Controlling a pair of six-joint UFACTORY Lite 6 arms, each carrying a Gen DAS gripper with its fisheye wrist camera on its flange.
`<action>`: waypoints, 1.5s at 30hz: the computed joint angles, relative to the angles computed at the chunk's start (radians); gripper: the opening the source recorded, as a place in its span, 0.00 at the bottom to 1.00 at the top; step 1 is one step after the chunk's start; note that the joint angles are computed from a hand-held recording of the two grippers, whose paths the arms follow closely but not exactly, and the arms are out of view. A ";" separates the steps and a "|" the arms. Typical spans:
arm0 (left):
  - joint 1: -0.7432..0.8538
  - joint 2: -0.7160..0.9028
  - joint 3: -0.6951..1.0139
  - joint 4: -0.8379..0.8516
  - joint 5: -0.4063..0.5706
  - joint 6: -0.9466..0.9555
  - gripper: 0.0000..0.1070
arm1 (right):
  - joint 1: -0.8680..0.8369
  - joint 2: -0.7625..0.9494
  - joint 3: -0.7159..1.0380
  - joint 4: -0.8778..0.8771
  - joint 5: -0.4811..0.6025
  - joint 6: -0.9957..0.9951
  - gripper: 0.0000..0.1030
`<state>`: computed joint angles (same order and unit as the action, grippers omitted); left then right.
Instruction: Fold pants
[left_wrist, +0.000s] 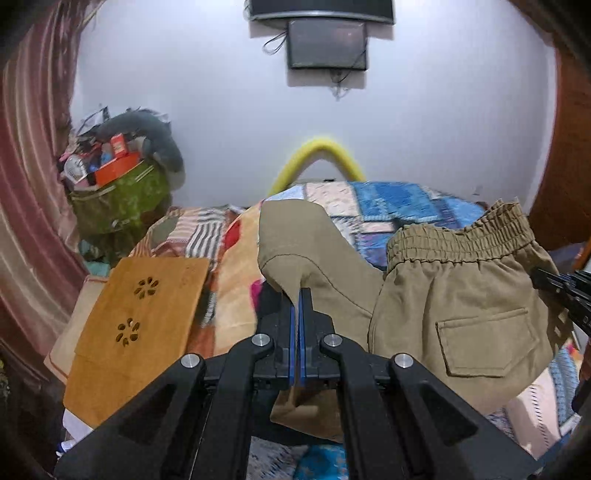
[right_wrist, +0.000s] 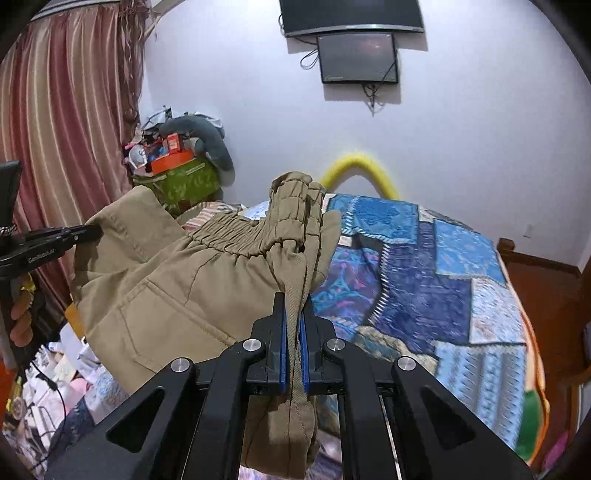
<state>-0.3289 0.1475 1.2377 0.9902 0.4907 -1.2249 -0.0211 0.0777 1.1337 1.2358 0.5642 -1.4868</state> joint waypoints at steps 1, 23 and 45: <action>0.018 0.028 0.003 0.018 -0.012 -0.017 0.01 | 0.038 0.031 0.008 0.020 -0.038 -0.010 0.05; 0.259 0.241 -0.246 -0.183 -0.322 0.092 0.14 | 0.136 0.214 -0.147 -0.070 -0.131 0.081 0.21; -1.202 -0.580 -0.140 0.098 1.040 -0.384 0.22 | -0.627 -0.978 -0.409 -0.010 0.858 0.147 0.21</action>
